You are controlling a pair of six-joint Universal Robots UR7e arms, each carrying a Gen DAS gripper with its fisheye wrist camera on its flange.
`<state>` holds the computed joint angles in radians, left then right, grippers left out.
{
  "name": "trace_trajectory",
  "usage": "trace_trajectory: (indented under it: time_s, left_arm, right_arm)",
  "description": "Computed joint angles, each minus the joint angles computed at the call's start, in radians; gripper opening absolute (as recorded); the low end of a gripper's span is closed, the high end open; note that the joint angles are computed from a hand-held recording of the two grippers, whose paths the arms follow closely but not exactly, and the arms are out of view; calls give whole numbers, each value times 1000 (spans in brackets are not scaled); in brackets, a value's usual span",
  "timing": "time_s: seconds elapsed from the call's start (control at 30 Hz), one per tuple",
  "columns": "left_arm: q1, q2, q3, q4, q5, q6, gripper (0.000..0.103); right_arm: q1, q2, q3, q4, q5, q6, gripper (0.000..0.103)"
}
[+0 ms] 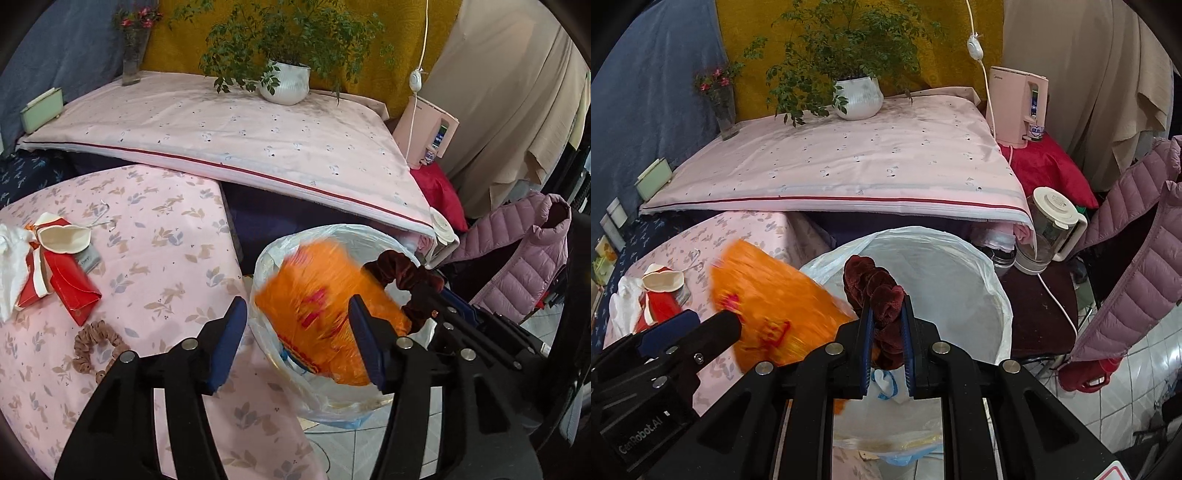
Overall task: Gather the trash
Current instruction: 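Carry the orange bag and scrunchie over the bin and release both, then grasp the white tissue with the left tool while the right tool grasps the beige scrunchie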
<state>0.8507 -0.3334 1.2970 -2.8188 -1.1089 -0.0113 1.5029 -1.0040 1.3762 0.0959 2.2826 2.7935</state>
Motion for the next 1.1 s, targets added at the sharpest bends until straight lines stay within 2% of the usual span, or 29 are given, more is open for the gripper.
trace_trajectory:
  time_s: [0.5,0.6,0.67,0.73,0.87,1.1]
  left_arm:
    - [22,-27,34,13,63,-43,54]
    - [29,-34,42,9,73,-52,54]
    - [34,-39,46,14,77,-62,54]
    - [39,-43,48,20,82,-74,55]
    - [45,-54,64,4,98,-83,62]
    - [55,-78,93,-19,116,-83,62]
  right_arm:
    - [4,29,-34,18,2,-2,15]
    - [9,37,-38,9,7,-8,19]
    - [12,42,-41,10,6,-9,25]
    - [18,42,-37,-5,10,-19,36]
    - [32,51,-40,-15,18,-36,42]
    - [59,75,-52,-20,28,-61,49]
